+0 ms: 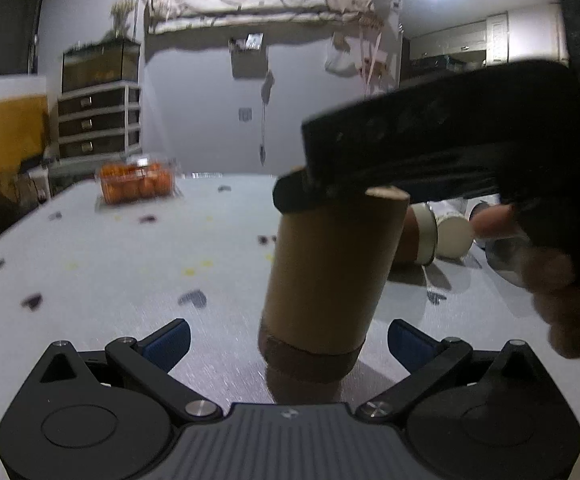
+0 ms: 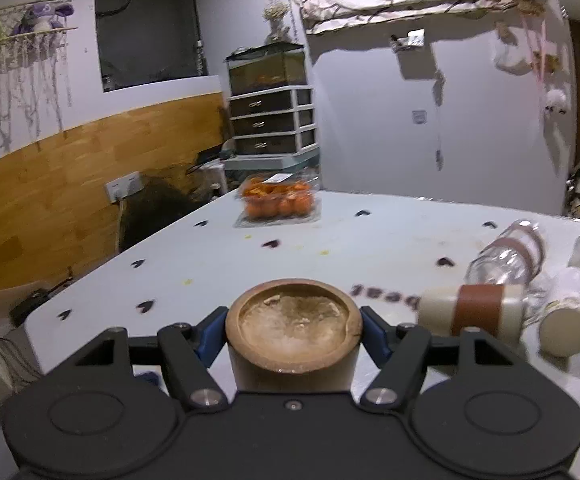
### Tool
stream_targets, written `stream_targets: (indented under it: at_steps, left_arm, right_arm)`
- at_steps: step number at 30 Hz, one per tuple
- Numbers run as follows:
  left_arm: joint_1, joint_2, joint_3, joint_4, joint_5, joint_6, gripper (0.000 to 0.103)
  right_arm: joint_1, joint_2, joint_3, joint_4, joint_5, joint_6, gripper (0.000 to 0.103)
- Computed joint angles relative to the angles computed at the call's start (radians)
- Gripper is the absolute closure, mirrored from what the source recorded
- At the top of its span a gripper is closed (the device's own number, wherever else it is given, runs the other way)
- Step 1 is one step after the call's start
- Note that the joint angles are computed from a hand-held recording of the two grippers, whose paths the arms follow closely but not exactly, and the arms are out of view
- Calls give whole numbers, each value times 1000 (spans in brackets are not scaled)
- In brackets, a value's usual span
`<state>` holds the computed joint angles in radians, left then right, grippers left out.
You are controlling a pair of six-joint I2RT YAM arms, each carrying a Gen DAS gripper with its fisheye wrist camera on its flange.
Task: Flip cup upright
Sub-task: 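Lift the tan cup with the right tool and rotate it toward vertical, then grasp the cup's brown-band end with the left tool while the right tool holds it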
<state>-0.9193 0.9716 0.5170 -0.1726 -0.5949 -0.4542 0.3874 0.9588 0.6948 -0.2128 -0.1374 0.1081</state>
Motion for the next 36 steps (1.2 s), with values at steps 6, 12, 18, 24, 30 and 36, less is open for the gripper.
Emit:
stream_targets:
  at_steps: [6, 12, 18, 24, 30, 36]
  left_arm:
    - [21, 21, -2, -6, 15, -25, 0]
    - [28, 35, -1, -25, 4, -35, 0]
    - [38, 13, -7, -37, -9, -47, 0]
    - [52, -25, -15, -43, -7, -55, 0]
    - [65, -55, -23, -35, 54, -64, 0]
    - [329, -79, 13, -52, 621, -142, 0]
  right_arm:
    - [-23, -62, -21, -44, -69, 17, 33]
    - [-125, -195, -112, -79, -127, 21, 33]
    - [-241, -377, -231, -126, -159, 46, 33]
    - [-243, -596, -314, -280, -151, 39, 33]
    - [-104, -666, -354, -366, -10, 70, 33]
    - [80, -703, -395, -366, 172, 153, 33]
